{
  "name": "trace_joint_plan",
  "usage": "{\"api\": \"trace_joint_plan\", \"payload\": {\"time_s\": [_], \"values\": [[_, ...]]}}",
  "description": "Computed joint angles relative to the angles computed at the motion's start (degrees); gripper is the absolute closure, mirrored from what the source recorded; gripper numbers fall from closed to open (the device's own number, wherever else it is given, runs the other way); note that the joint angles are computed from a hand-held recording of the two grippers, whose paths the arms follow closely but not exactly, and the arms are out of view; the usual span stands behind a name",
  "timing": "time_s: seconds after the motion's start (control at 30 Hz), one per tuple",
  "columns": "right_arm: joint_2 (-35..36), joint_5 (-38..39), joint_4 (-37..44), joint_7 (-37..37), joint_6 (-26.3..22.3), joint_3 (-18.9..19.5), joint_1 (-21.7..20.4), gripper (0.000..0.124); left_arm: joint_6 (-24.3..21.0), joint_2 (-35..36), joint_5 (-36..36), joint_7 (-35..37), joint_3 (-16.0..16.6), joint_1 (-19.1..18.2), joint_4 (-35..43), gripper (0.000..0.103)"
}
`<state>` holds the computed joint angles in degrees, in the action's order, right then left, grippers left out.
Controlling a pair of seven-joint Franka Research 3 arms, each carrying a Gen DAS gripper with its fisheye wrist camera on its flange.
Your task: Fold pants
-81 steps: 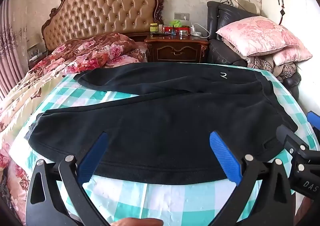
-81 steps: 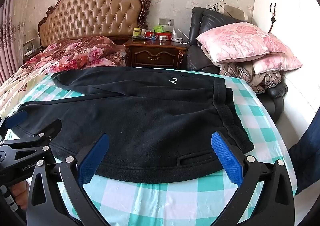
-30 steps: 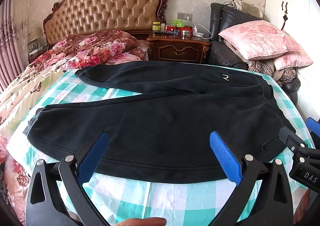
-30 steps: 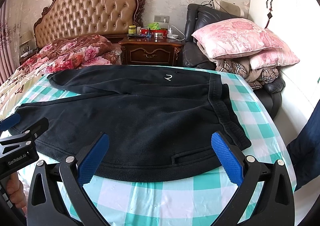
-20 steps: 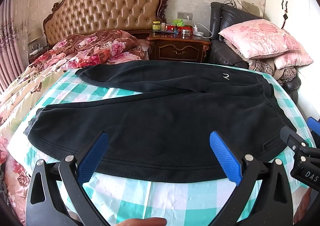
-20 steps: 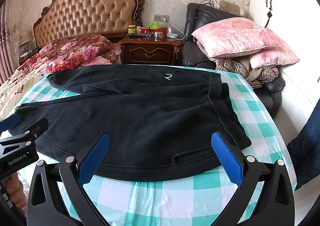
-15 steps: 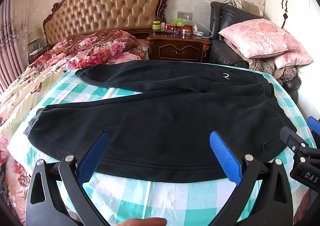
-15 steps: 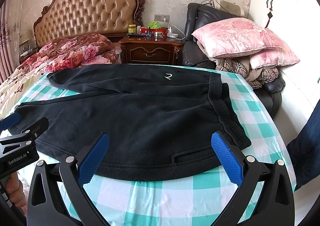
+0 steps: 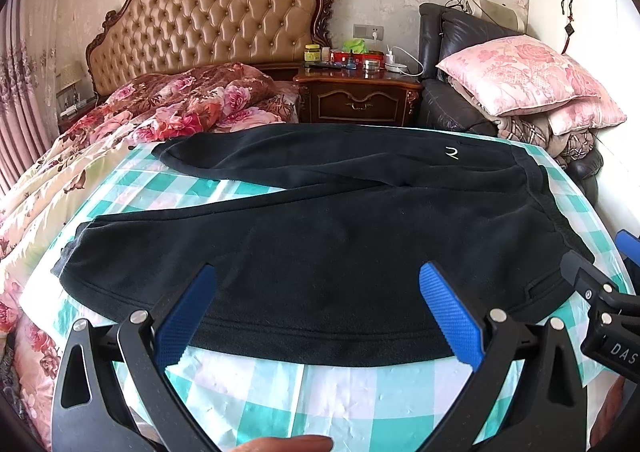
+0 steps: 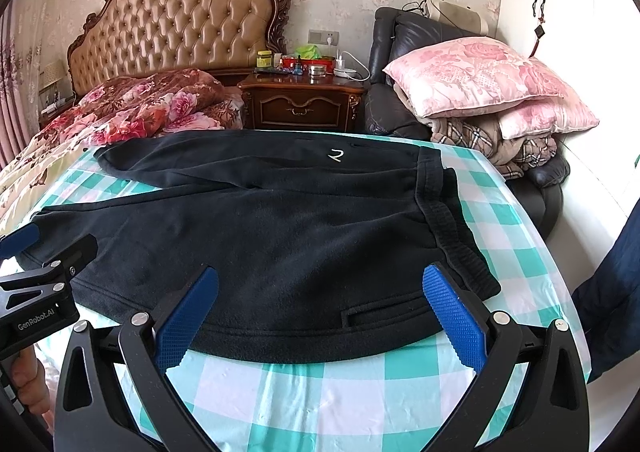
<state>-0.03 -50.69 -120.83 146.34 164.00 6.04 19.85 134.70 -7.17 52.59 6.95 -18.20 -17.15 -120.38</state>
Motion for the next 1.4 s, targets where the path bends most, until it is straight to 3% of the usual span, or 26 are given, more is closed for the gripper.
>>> {"api": "trace_joint_plan", "payload": {"time_s": [0.43,0.63,0.8,0.93,1.0,1.07,1.2,1.3,1.37,1.4], "values": [[-0.17,0.55,0.12,-0.88,0.18,0.18,-0.13,0.025,-0.28,0.07,-0.77,0.41,0.02,-0.08,0.25,0.001],[1.15,4.60,0.65,-5.44,1.87,-0.62,-0.15,0.025,-6.40,2.23,-0.43,4.79,-0.32,-0.66,2.77,0.001],[1.16,7.63,0.81,-8.03,1.52,-1.82,-0.65,0.025,-3.41,2.77,-5.79,5.86,1.58,-0.24,4.30,0.001],[0.66,7.21,-0.59,-7.25,5.19,-2.62,-2.15,0.025,-7.21,3.91,-4.81,8.83,0.89,-0.81,6.94,0.001],[1.19,14.34,-1.39,-12.96,7.30,-2.59,-2.78,0.025,-8.94,4.79,-6.00,12.02,1.04,-1.23,8.21,0.001],[1.87,22.48,-1.26,-19.72,7.34,-2.36,-3.04,0.025,-6.36,4.48,-9.57,14.26,2.00,-0.91,7.65,0.001],[3.07,29.26,-0.55,-26.34,8.89,-3.02,-2.81,0.025,1.45,3.18,-18.60,15.33,3.94,0.70,5.07,0.001],[4.12,32.10,0.79,-29.67,8.66,-3.70,-2.50,0.025,12.08,1.98,-26.52,17.19,5.31,2.16,1.29,0.001],[5.38,33.49,2.28,-30.74,8.49,-4.40,-2.04,0.025,16.02,0.81,-19.04,8.32,4.24,4.30,-0.69,0.001],[6.61,37.85,4.53,-33.72,5.51,-3.57,-2.43,0.025,16.48,0.80,-16.10,5.27,3.74,5.04,-0.67,0.002]]}}
